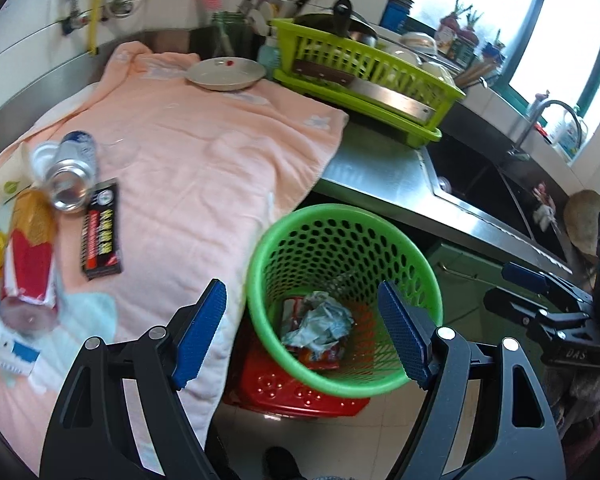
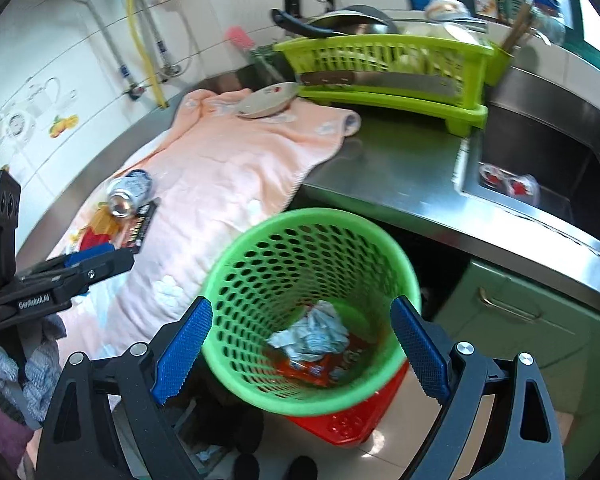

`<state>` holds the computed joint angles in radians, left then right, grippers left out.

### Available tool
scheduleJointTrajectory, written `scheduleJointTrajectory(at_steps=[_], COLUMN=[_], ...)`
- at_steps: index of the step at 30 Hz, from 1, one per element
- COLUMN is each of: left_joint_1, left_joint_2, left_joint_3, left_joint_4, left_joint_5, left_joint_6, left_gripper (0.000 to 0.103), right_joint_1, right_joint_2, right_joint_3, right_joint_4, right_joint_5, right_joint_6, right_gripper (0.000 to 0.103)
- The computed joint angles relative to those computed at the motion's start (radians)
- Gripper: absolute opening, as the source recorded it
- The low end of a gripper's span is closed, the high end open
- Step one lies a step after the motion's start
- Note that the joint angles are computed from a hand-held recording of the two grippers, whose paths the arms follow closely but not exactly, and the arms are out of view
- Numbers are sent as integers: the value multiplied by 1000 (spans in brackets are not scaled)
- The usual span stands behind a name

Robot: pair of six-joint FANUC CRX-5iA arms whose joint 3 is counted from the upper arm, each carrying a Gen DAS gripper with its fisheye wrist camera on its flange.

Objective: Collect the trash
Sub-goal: 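Return both tools to the towel and grasp the milk carton with the left tool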

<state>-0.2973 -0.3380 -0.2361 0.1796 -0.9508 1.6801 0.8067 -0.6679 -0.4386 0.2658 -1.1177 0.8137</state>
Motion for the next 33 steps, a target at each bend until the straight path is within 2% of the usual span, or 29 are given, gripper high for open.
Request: scheduleJointTrajectory(at_steps=[5, 10, 18, 19, 21, 25, 29, 33], left_joint_1=[50, 142, 418, 487, 594, 719, 789, 787], left_joint_2=[-95, -194, -339, -355, -357, -315, -247, -191], left_joint_3=[-40, -82, -118, -128, -128, -121, -116, -113], left_joint_4=[-50, -80, -84, -59, -34, 0, 34, 47], left_joint_5=[-41, -95, -177, -182, -200, -213, -217, -207], left_joint_6=[72, 105, 64, 34, 2, -45, -71, -74], left_gripper=[77, 77, 77, 77, 77, 77, 77, 77], right_joint_1=[7, 46, 150, 160, 184, 228, 262, 279], right_joint_2=[48, 109, 197, 205, 226, 269, 294, 312], right_joint_3=[38, 79, 123, 126, 137, 160, 171, 177], right_joint_4=[-53, -91, -80, -76, -63, -36, -12, -2], right_joint_5=[34, 67, 123, 130, 137, 147, 155, 155], right_joint_6=[82, 129, 104, 97, 77, 44, 5, -21], right_gripper=[88, 88, 88, 88, 88, 88, 88, 88])
